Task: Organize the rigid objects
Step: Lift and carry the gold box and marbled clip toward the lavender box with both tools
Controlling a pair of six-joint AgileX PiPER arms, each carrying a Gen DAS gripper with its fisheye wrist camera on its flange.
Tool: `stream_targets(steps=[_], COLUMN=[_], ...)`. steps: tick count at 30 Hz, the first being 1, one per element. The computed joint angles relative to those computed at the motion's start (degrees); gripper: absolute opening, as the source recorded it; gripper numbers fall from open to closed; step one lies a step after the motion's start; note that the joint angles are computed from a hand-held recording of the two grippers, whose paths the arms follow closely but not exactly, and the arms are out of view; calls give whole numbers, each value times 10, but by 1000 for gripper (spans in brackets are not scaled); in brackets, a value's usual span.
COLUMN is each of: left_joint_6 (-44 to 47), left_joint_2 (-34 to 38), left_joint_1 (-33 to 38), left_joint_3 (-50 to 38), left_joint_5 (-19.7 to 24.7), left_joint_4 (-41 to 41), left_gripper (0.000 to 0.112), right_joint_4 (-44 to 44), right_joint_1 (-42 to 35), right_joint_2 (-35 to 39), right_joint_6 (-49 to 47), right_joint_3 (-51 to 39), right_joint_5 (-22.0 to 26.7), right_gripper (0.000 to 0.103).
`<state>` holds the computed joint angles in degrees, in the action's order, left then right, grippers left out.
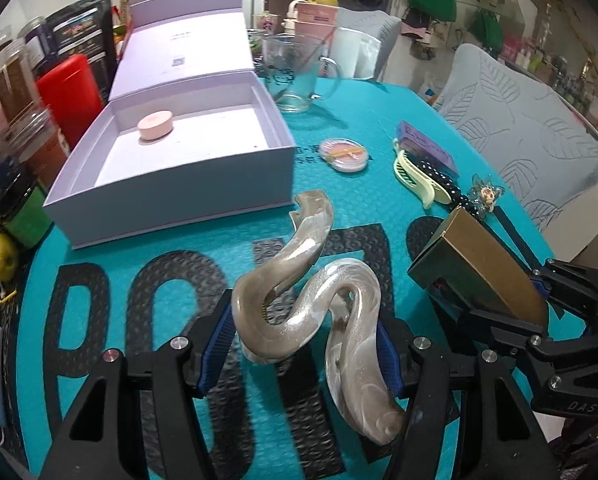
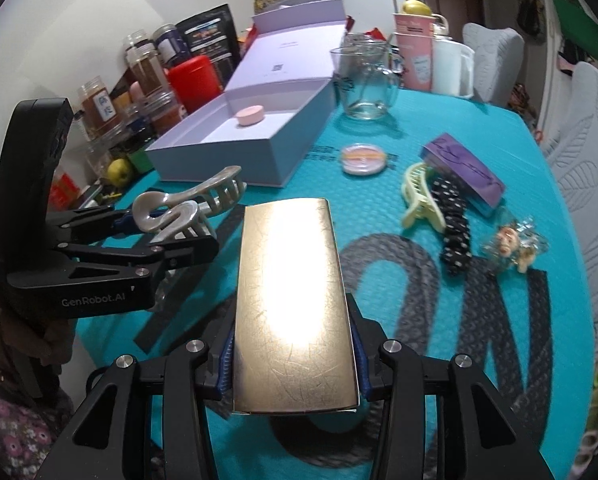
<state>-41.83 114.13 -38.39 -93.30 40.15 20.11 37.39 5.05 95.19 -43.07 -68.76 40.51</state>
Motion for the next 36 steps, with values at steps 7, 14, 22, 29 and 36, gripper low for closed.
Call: stream_targets(steps=[7, 14, 22, 29, 36], left_joint_6=[-26, -44, -22, 7, 44], left_joint_2=[-33, -59, -69, -55, -33], left_joint_1=[10, 21, 43, 66, 88], left_joint_3=[41, 62, 56, 18, -21], left_joint_5=[-7, -8, -18, -9, -6], left_joint_4=[22, 39, 29, 23, -4], left_gripper=[61, 61, 61, 61, 61], right_joint_4=[-2, -14, -27, -52, -64], right_joint_1=[28, 55, 73, 82, 86], right_joint_2=[4, 16, 45, 86, 141], right_joint_6=[5, 21, 37, 64, 75], right_joint_3=[-16, -45, -110, -192, -285], right_joint_5=[2, 5, 30, 56, 92], right_gripper=[44, 44, 44, 44, 44])
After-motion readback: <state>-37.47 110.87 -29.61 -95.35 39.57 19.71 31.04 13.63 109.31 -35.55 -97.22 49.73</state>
